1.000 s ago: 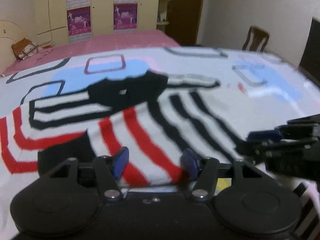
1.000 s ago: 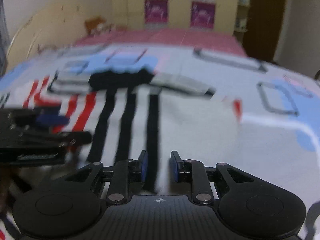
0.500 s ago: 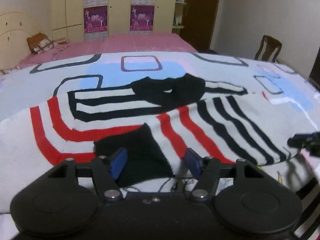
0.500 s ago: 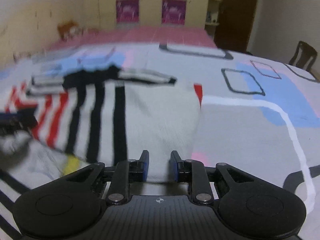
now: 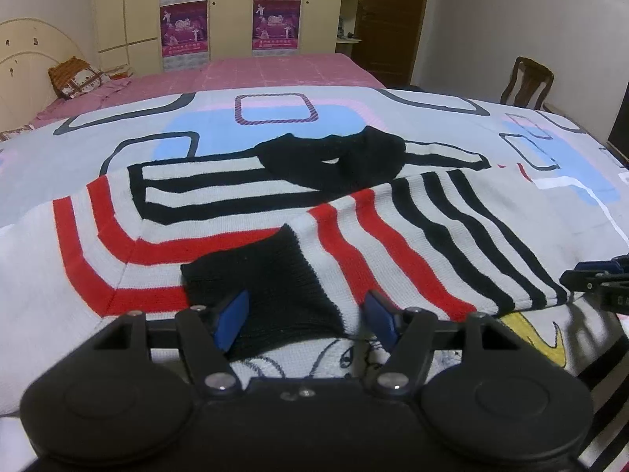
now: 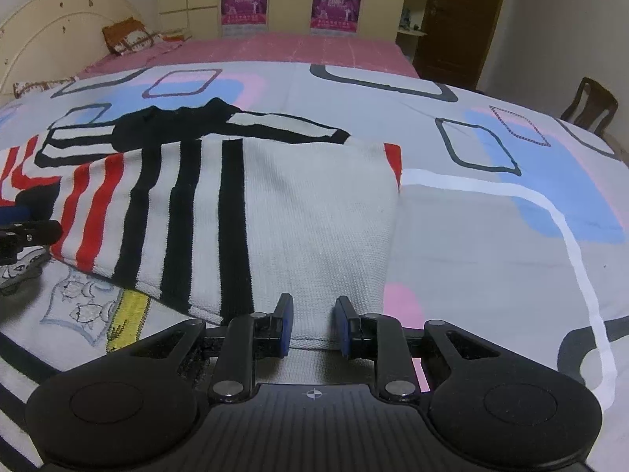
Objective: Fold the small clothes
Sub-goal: 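Move the left gripper to the other black sleeve cuff and grasp it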
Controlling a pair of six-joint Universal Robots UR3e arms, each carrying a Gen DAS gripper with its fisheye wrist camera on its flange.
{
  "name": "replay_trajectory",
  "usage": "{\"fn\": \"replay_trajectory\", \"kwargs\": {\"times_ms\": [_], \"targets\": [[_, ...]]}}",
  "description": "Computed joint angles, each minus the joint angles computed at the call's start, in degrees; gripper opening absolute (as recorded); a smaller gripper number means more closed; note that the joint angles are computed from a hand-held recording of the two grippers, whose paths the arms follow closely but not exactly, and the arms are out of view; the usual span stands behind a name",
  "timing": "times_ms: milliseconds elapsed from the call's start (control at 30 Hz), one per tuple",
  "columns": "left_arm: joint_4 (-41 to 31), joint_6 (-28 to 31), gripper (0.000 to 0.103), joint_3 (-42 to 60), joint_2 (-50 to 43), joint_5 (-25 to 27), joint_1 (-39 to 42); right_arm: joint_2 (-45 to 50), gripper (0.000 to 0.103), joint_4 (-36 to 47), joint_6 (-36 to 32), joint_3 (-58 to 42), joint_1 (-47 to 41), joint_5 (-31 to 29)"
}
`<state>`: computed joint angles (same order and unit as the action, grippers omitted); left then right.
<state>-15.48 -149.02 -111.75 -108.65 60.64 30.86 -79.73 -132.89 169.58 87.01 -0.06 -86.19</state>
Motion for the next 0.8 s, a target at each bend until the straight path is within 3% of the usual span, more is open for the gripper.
{"fn": "replay_trajectory", "kwargs": {"times_ms": [33,67,100,133,167,300,333,400,433,500,633,700,800], "targets": [[-0.93,0.13,0.070,0.28,0.35,-0.15,0.24,-0.19,0.024,-0.15,0.77,-0.26,0.31,-0.49],[-1.01,-0.05,0.082,0.12,0.78,-0.30,0.57,-0.80,0.024,-1.37,1.64,0.37,0.48,-0.71],[0.64,-0.90,0.100,-0.67,1.29,0.12,0.85,-1.30,0.034,-2.37,2.49,0.83,0.70,-0.94],[3.37,-1.84,0.103,-2.03,2.03,0.97,1.21,-1.59,0.067,-2.52,2.99,0.82,0.93,-0.96],[4.69,-1.81,0.102,-3.19,2.94,0.21,2.46,-2.11,0.074,-3.73,3.34,1.51,1.08,-0.63],[1.54,-1.43,0.096,-5.35,7.76,-4.45,11.32,-2.08,0.074,-5.49,3.93,1.19,2.97,0.81],[0.32,-1.17,0.094,-6.12,9.19,-6.34,14.91,-1.71,0.060,-6.32,4.59,0.82,3.82,1.19],[-2.94,-0.77,0.078,-6.83,11.48,-9.06,22.21,-0.22,0.040,-5.12,6.08,-1.58,5.12,2.50],[-4.50,-0.51,0.072,-7.00,12.29,-10.23,26.15,0.84,0.038,-4.27,7.03,-3.09,5.87,2.75],[-6.88,-0.36,0.052,-7.01,13.02,-11.51,33.93,2.94,0.038,-3.73,8.66,-5.61,7.74,2.68],[-8.47,-5.46,0.049,-3.45,9.31,-11.11,46.13,6.96,0.038,-1.80,9.18,-10.80,11.90,1.64],[-9.88,-9.12,0.049,1.33,5.04,-10.37,48.87,8.42,0.038,-1.39,9.31,-12.46,13.24,1.44],[-13.70,-16.07,0.049,9.10,-2.11,-13.42,52.09,10.17,0.038,-0.74,9.83,-14.74,15.20,0.36]]}}
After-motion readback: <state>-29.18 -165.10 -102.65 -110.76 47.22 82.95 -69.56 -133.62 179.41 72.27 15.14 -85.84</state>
